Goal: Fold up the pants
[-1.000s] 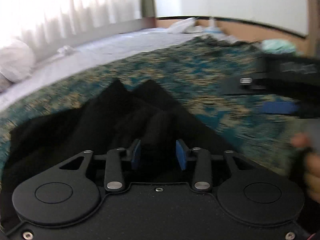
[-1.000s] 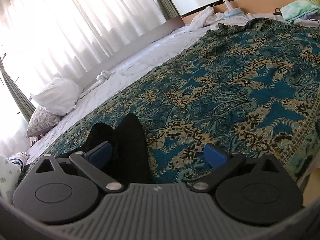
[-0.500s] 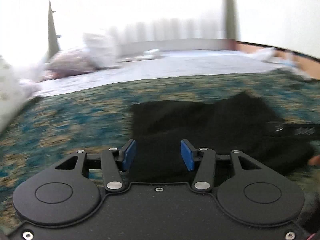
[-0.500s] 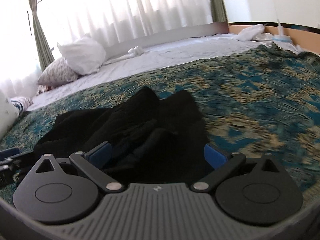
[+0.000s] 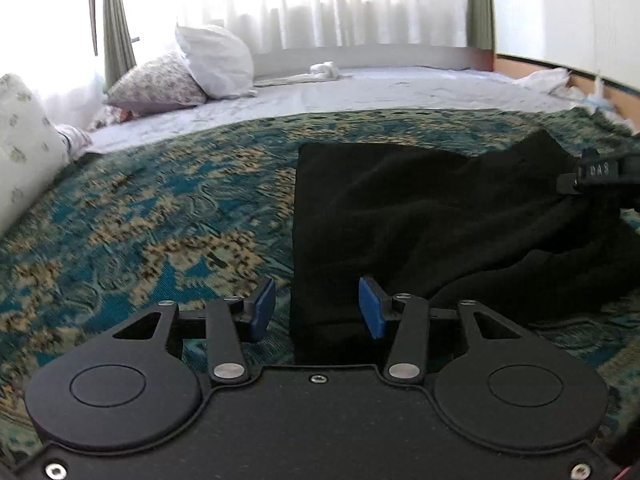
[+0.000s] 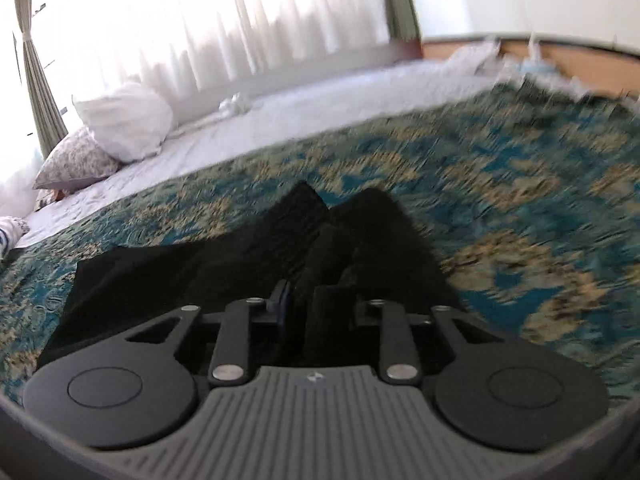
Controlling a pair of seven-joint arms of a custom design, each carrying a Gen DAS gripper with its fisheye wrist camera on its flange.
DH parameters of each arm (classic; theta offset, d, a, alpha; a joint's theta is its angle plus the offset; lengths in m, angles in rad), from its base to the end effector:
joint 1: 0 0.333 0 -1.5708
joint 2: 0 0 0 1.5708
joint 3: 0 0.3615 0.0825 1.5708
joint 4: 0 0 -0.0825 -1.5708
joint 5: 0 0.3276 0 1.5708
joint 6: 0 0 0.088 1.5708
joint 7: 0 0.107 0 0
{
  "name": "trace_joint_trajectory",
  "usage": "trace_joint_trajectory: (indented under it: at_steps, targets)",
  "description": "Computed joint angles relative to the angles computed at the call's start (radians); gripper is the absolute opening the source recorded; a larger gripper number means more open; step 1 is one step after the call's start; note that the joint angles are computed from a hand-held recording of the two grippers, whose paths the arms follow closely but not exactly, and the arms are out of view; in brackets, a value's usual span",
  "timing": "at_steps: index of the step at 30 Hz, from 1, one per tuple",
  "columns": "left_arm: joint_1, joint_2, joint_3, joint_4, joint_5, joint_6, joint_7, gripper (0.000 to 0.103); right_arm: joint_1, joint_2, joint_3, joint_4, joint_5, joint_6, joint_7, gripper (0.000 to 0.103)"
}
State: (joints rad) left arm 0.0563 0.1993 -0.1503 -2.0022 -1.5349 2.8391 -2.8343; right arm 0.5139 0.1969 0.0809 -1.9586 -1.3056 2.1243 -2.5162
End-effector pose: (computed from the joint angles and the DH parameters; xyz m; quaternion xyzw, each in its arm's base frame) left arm 0.5729 0.0041 0.4699 -0.4222 0.7760 -0.3889 0.2614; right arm 0.5006 0.2827 0.4769 -0.3144 0.8035 -0.4200 0.2815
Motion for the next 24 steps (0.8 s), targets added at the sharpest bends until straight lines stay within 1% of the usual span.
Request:
trace_joint_trajectory:
  at_steps: [3, 4, 6, 7, 8, 9, 10, 11, 13, 15, 17, 19, 21, 23, 24]
  targets:
    - [0.023, -0.023, 0.015, -0.026, 0.096, -0.096, -0.116, 0.046, 0.045, 0.006, 0.016, -0.001, 0.005, -0.139, -0.005, 0.030]
    - [0.030, -0.036, 0.018, -0.037, 0.118, -0.120, -0.144, 0.046, 0.054, 0.008, 0.020, -0.004, 0.009, -0.168, -0.003, 0.030]
    - [0.038, -0.043, 0.024, -0.044, 0.162, -0.153, -0.193, 0.046, 0.050, 0.004, 0.022, -0.015, 0.031, -0.170, -0.031, 0.032]
    - [0.041, -0.046, 0.026, -0.048, 0.178, -0.164, -0.210, 0.046, 0.040, 0.001, 0.020, -0.023, 0.052, -0.150, -0.040, 0.039]
    - [0.044, -0.048, 0.028, -0.050, 0.188, -0.171, -0.220, 0.046, 0.030, -0.007, 0.018, -0.032, 0.070, -0.127, -0.029, 0.052]
    - [0.047, -0.050, 0.030, -0.052, 0.199, -0.178, -0.230, 0.046, 0.022, -0.017, 0.016, -0.039, 0.076, -0.108, -0.016, 0.057]
    - [0.049, -0.052, 0.031, -0.054, 0.210, -0.182, -0.241, 0.046, 0.017, -0.028, 0.015, -0.047, 0.078, -0.099, -0.002, 0.069]
    - [0.052, -0.055, 0.034, -0.056, 0.228, -0.192, -0.256, 0.046, 0.018, -0.032, 0.017, -0.048, 0.086, -0.116, 0.005, 0.079]
    - [0.062, -0.061, 0.043, -0.060, 0.276, -0.224, -0.293, 0.046, 0.028, -0.029, 0.024, -0.031, 0.102, -0.185, -0.017, 0.085]
    - [0.078, -0.061, 0.051, -0.053, 0.298, -0.262, -0.315, 0.046, 0.045, -0.027, 0.034, -0.023, 0.096, -0.247, -0.039, 0.087]
    - [0.097, -0.054, 0.064, -0.023, 0.344, -0.326, -0.381, 0.046, 0.071, -0.024, 0.048, -0.013, 0.070, -0.315, -0.063, 0.091]
    - [0.116, -0.032, 0.071, 0.028, 0.374, -0.381, -0.460, 0.046, 0.091, -0.018, 0.057, -0.004, 0.024, -0.343, -0.101, 0.092]
    - [0.128, 0.008, 0.071, 0.096, 0.411, -0.409, -0.549, 0.045, 0.110, -0.003, 0.067, 0.016, -0.026, -0.335, -0.148, 0.093]
    - [0.131, 0.053, 0.068, 0.164, 0.477, -0.417, -0.656, 0.042, 0.131, 0.029, 0.074, 0.050, -0.091, -0.291, -0.224, 0.093]
    - [0.136, 0.076, 0.066, 0.199, 0.518, -0.440, -0.706, 0.042, 0.144, 0.052, 0.074, 0.076, -0.113, -0.274, -0.272, 0.093]
